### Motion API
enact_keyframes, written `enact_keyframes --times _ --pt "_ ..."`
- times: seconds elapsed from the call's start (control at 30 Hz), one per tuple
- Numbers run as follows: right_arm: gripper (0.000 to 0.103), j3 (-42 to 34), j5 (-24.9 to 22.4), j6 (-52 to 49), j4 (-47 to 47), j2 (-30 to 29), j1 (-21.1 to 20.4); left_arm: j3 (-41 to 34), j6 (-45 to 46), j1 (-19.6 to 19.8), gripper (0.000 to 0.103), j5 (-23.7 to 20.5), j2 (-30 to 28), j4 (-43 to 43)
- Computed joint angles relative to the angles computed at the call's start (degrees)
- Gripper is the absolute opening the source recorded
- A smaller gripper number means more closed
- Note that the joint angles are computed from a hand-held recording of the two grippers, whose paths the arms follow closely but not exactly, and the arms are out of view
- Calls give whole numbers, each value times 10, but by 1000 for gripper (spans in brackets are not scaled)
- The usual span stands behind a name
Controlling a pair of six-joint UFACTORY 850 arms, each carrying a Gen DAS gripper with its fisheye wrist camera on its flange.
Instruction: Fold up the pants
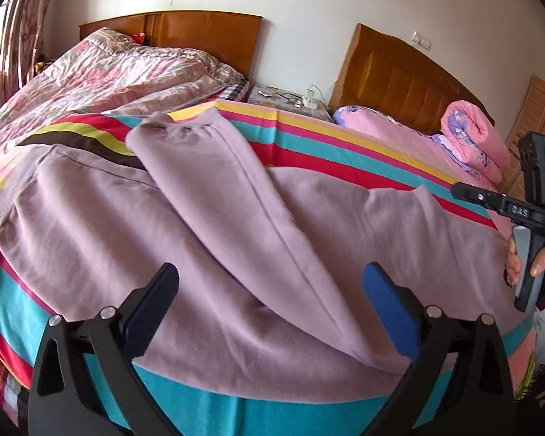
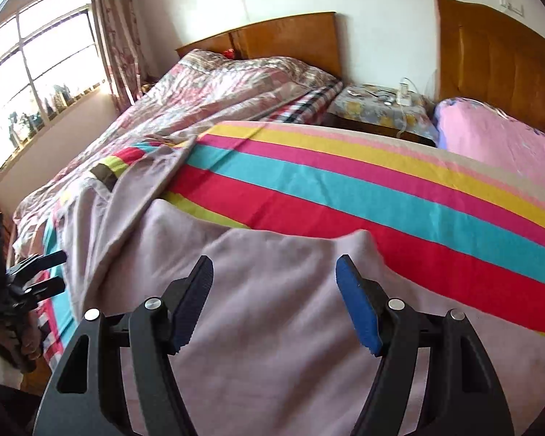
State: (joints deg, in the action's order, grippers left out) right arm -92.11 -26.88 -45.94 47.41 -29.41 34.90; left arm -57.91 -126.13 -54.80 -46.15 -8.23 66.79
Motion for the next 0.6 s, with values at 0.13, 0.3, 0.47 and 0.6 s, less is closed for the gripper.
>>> enact_keyframes --times 0.13,0.3,0.47,0.6 --pt "69 -39 -14 26 -30 -32 39 110 -109 50 98 -7 98 -3" --pt "70 -51 -26 44 -57 -49 65 224 -201 58 92 -110 238 -69" --pt "70 -79 -42 70 -71 -75 72 314 -258 57 77 -108 345 -76" --pt "70 -98 -50 97 -91 -92 80 325 -260 73 73 -95 344 -48"
